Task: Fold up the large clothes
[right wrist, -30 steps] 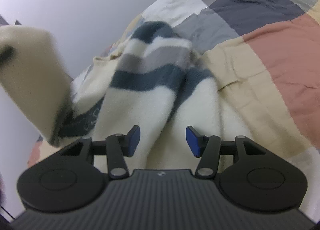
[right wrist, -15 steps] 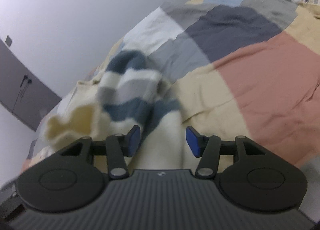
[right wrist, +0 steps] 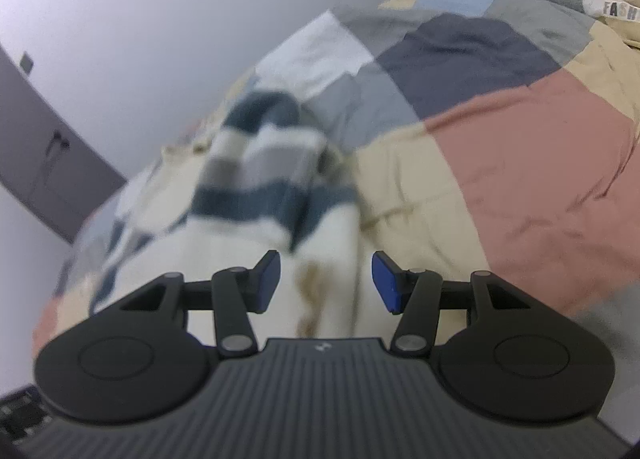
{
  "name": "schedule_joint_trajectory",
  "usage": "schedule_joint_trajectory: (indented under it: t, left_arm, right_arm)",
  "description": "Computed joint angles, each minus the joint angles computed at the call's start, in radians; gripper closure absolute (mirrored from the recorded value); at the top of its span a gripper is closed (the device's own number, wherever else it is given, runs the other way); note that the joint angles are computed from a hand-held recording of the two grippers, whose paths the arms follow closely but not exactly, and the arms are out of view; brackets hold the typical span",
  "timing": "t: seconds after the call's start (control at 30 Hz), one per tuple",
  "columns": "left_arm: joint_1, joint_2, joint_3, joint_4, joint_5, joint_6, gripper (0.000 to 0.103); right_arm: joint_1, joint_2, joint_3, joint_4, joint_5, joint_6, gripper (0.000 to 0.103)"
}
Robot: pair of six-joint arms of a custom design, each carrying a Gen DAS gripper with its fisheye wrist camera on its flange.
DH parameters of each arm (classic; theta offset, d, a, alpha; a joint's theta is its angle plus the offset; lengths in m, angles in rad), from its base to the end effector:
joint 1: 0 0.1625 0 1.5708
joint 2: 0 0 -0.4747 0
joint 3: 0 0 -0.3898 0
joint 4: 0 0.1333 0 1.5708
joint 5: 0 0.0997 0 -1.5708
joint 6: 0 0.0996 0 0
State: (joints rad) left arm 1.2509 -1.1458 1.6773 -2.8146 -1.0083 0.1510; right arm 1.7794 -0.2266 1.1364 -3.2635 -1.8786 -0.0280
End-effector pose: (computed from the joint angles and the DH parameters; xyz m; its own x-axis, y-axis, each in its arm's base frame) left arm -0.0313 -0.6873 0.3988 -0.8664 0.0440 -0.4974 0.3726 0.7200 -0.5854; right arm 0.2747 -0.7999 -0.0355 -0.9721 -0.0077 0.2344 -0.1741 0.6936 -0.6990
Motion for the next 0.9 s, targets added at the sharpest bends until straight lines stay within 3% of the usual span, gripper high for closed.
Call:
schedule_joint_trajectory:
  t: [0.07,0.13,0.2,0.3,0.4,0.5,0.6,0.73,0.9]
  left_arm:
    - [0.009,-0.022,0.02,-0.014,0.014,-0.015,0.042]
    - [0.025,-0.038,0.044,-0.046,0.017,-0.017,0.042]
    - [0.043,-0.046,0.059,-0.056,0.013,-0.049,0.042]
    - [0.066,-0.052,0.066,-0.038,0.01,-0.085,0.042]
    - [0.081,-0.053,0.06,-0.024,0.016,-0.1,0.042]
    - [0.08,-0.048,0.062,-0.072,0.105,-0.12,0.042]
    - [0.096,-0.061,0.061,-0.1,0.105,-0.163,0.042]
    - [0.145,-0.085,0.03,-0.04,0.027,-0.268,0.042]
    - [0.219,-0.091,-0.004,0.028,-0.081,-0.446,0.042]
  right_arm:
    - [0.001,-0.01,0.017,0.022,-0.011,0.025,0.051]
    - [0.008,-0.013,0.03,0.008,-0.058,0.05,0.041]
    - [0.015,-0.01,0.035,-0.023,-0.121,0.094,0.019]
    - [0.016,-0.013,0.041,-0.021,-0.149,0.155,0.019]
    - [0.014,-0.017,0.035,0.061,-0.116,0.176,0.02]
    - [0.006,-0.02,0.02,0.188,-0.068,0.225,0.02]
    - [0.01,-0.01,-0.001,0.243,-0.081,0.24,0.02]
    - [-0.008,-0.029,0.026,0.255,0.023,0.288,0.019]
    - [-0.03,-0.063,0.115,0.162,0.262,0.252,0.018]
